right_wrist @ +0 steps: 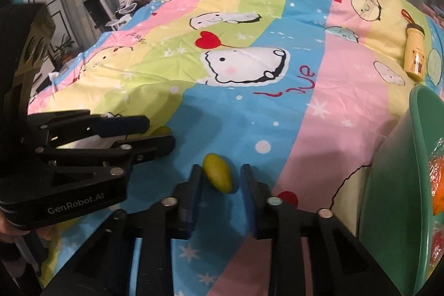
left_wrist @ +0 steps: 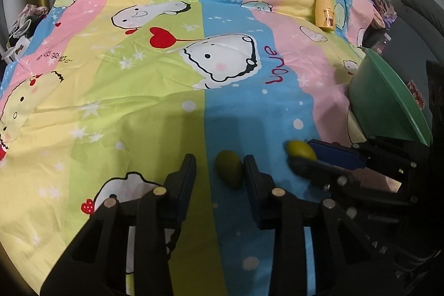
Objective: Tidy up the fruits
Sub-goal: 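Grasp a small green fruit with the left tool, then lift and carry the green fruit over the green bowl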
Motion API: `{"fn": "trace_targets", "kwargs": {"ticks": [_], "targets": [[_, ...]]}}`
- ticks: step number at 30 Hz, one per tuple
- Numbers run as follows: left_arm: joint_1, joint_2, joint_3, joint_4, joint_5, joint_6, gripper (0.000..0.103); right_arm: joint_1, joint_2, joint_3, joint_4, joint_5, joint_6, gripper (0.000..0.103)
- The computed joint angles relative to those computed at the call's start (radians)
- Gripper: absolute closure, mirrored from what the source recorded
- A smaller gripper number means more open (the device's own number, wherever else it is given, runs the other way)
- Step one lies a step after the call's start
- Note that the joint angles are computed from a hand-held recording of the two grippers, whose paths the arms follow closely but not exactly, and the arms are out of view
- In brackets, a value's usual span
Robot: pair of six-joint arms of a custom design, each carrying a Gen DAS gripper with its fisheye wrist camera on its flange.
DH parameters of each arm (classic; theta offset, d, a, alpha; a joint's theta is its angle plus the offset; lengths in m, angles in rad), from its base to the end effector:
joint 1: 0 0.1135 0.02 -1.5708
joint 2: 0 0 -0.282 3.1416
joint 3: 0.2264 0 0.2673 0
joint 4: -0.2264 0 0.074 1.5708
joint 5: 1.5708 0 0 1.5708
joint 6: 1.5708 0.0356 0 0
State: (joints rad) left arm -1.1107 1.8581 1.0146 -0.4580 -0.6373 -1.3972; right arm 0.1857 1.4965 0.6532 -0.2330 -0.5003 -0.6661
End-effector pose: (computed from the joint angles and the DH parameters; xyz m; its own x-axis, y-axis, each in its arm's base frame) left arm 0.1723 -0.2999 0.1303 -0.7140 -0.3420 -0.6109 -0.3093 0.9369 -0.1630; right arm 0.2593 0.0661 0.1475 -0.4418 -0.6347 -0.6340 -0.8378 0.5446 0.0387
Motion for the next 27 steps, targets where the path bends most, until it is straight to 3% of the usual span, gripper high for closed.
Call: {"fn": "trace_targets", "kwargs": {"ticks": [2,4,10,27], "targets": [[0.000,0.006,0.009,-0.015,-0.002,-0.001,0.070,-0.012,0.009,0.008,-0.008,-0.018,0.003,0.082],[0.000,0.005,0.008,-0.013,-0.002,0.000,0.077,-0.018,0.010,0.009,-0.011,-0.024,0.011,0.082],[-0.003,-0.002,-0.002,-0.009,-0.004,-0.019,0.085,-0.043,0.011,0.009,-0.023,-0.047,0.029,0.082],[-0.081,-0.017,0.022,-0.068,-0.041,-0.110,0.085,-0.136,-0.072,-0.024,-0.117,-0.118,-0.004,0.082]]}}
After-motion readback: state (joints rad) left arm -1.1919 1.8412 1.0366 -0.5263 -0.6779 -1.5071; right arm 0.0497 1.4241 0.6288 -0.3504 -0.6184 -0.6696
